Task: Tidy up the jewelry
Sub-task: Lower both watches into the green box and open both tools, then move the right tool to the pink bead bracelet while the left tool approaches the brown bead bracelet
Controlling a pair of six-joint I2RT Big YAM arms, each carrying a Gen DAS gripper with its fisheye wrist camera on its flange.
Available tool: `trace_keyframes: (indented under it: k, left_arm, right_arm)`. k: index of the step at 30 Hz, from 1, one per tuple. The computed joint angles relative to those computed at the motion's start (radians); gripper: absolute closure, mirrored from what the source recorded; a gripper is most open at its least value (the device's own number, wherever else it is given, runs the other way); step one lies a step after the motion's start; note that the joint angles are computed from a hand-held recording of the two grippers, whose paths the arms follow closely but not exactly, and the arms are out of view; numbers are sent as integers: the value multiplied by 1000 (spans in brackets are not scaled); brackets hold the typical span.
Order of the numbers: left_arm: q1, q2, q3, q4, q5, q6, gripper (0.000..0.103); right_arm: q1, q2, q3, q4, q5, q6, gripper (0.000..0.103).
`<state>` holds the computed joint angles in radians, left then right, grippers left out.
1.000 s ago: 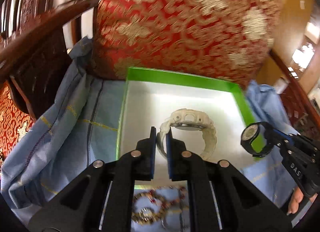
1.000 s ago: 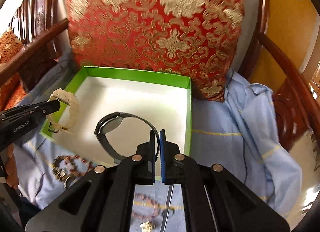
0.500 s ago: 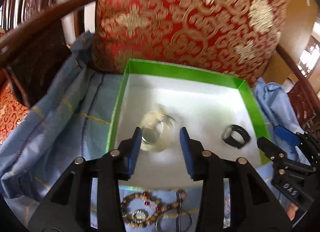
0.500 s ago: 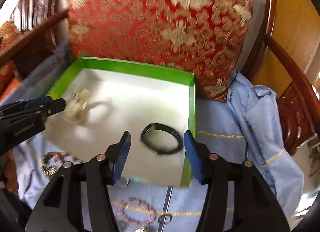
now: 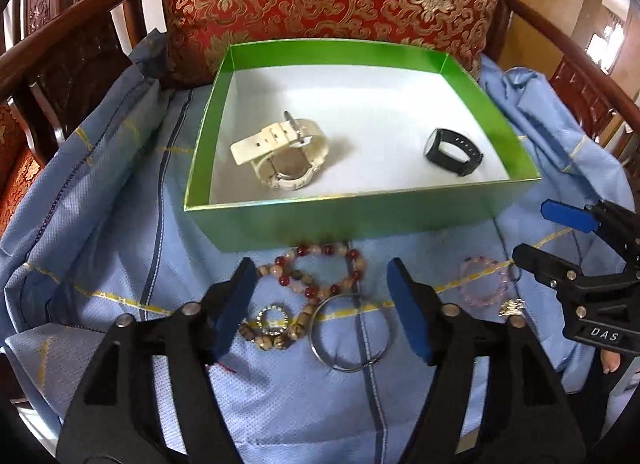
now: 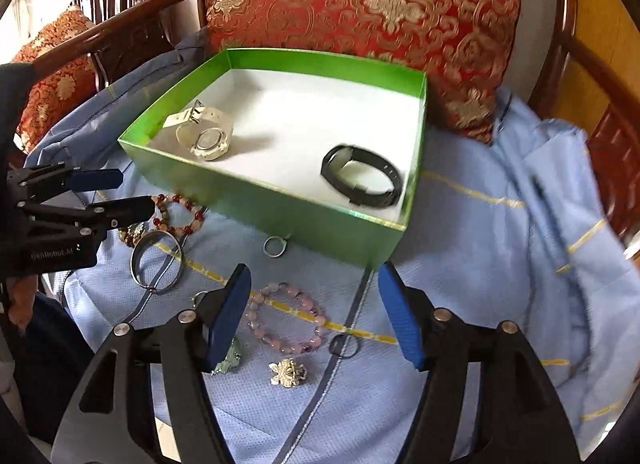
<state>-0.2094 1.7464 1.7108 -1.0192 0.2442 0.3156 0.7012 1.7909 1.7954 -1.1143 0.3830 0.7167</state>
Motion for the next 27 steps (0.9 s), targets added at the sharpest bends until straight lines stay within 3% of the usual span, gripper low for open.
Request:
trace_keyframes:
  k: [5, 9, 14, 21, 23, 26, 27]
  left_arm:
    - [33, 49, 66, -44, 24, -49, 32]
    - [39, 71, 87, -65, -6, -86, 27]
    - [25, 81, 86, -80, -31, -65, 26]
    - [14, 68, 49, -116, -25, 22, 24]
    - [20, 73, 51, -113, -42, 9, 24]
    - [56, 108, 103, -143, -39, -65, 24]
    - [68, 119, 119, -150, -37, -97, 23]
  right_arm:
    - [-15, -32, -83, 80, -19, 11, 38]
    - [-27, -56, -148, 154, -95, 28, 38]
    - [-14, -41, -132, 144, -87, -2, 38]
    - [-18, -36, -131, 121, -116, -9, 38]
    - [-14, -13, -104, 82, -110, -22, 38]
    - [-5, 15, -70, 34, -79, -30, 40]
    - [-3, 17, -69, 36, -73, -30, 52]
